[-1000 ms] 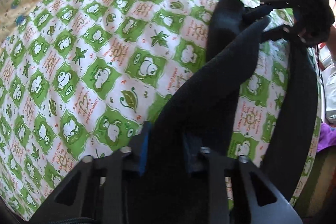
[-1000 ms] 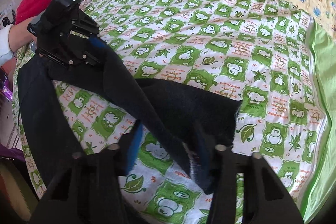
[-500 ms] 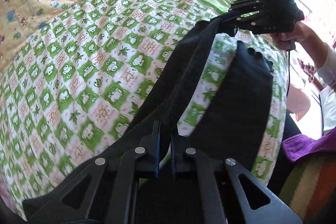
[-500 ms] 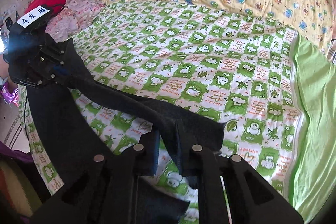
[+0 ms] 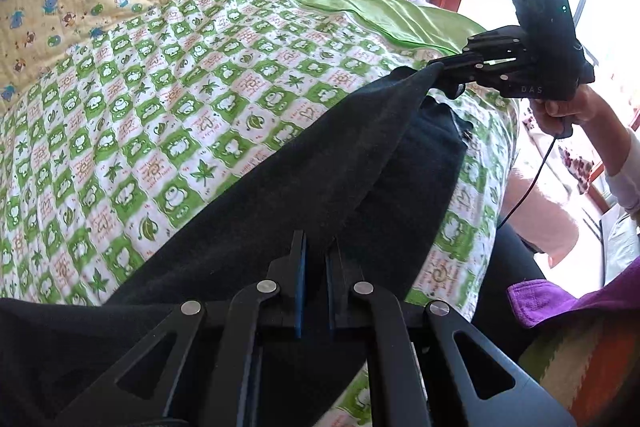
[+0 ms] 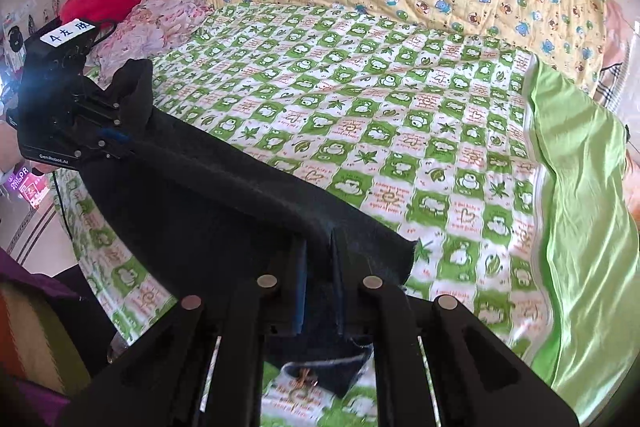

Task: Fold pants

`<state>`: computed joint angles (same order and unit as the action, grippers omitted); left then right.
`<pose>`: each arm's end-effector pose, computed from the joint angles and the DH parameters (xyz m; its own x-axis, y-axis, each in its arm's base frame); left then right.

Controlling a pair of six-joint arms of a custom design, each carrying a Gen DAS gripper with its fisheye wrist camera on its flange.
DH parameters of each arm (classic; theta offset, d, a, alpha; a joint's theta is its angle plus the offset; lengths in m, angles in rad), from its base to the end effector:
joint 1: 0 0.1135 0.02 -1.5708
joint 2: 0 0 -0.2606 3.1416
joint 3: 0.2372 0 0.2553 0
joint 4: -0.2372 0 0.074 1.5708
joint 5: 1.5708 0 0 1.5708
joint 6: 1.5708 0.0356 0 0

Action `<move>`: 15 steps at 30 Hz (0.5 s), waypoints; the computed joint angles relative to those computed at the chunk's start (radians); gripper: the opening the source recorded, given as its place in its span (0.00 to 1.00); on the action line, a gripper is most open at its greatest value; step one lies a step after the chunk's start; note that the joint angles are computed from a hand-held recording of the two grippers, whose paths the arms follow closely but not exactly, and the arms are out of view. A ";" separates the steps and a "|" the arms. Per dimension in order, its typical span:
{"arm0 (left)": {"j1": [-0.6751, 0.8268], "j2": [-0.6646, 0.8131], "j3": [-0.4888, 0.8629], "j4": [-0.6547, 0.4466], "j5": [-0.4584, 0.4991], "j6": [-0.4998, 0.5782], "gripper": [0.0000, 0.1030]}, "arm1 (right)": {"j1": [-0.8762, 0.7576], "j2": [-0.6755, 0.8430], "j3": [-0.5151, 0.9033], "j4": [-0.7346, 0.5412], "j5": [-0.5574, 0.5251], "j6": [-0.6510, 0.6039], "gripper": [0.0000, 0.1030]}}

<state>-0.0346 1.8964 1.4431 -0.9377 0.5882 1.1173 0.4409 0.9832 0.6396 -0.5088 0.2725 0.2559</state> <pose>0.3703 -0.0326 0.2037 -0.3158 0.7592 -0.5691 0.9400 0.3322 -0.0784 0.1856 0.0770 0.2218 -0.7222 -0.0712 -0.6880 -0.0703 0.9971 -0.0294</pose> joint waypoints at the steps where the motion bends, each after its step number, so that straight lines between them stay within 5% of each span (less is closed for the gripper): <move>1: 0.006 -0.013 -0.020 -0.002 0.007 0.008 0.06 | 0.023 -0.005 -0.003 -0.013 0.014 0.022 0.11; 15: 0.061 -0.036 -0.177 0.004 0.070 0.096 0.06 | 0.186 0.048 -0.070 -0.102 0.086 0.268 0.09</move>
<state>0.0261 1.8601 1.2665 -0.9339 0.6586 1.2129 0.6264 1.0310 0.5693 -0.6107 0.3588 0.5237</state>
